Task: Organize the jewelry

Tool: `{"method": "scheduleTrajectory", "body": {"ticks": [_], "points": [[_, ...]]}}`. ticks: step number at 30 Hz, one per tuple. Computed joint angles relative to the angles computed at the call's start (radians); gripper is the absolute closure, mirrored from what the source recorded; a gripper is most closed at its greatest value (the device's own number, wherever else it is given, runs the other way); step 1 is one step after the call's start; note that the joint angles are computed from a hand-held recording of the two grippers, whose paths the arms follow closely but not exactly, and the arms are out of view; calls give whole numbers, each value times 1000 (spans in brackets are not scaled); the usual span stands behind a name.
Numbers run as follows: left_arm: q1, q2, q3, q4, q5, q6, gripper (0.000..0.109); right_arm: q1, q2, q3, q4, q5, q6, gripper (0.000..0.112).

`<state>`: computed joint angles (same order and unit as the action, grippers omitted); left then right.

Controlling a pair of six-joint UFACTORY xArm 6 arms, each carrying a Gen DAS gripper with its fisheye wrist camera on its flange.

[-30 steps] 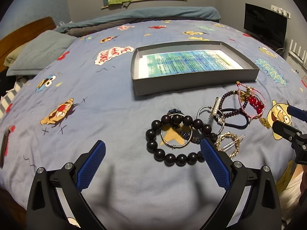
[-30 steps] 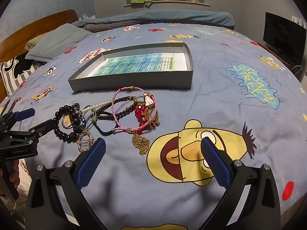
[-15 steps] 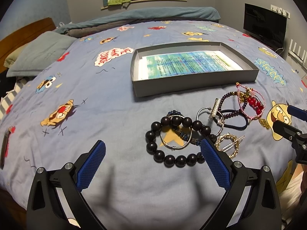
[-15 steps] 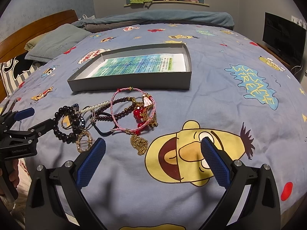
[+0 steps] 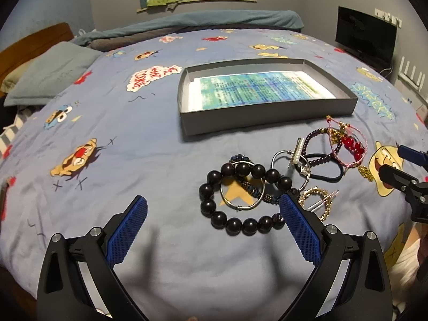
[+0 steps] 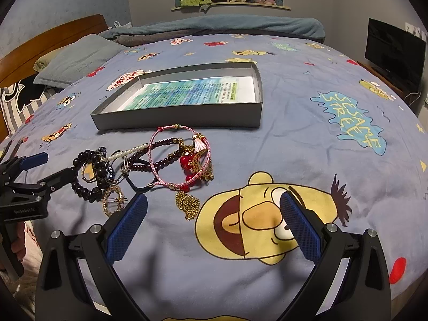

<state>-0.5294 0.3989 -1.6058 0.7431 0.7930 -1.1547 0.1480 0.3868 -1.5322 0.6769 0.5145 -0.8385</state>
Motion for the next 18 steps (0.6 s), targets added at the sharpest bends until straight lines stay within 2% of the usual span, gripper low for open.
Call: {"method": "scheduleTrajectory", "body": {"ticks": [3,6,12,18], "points": [[8,-2,8,14,-14,10,10,1,5,-8,21,-1,-27,14],[23,-8,25,8,-51,36,10,-12,19,-43,93,51,-65,14],[60,-29,83,-34,-126,88,10,-29,59,-116,129,130,-78,14],[76,-46,133,-30,-196,98,13,-16,74,-130,103,100,-75,15]]}}
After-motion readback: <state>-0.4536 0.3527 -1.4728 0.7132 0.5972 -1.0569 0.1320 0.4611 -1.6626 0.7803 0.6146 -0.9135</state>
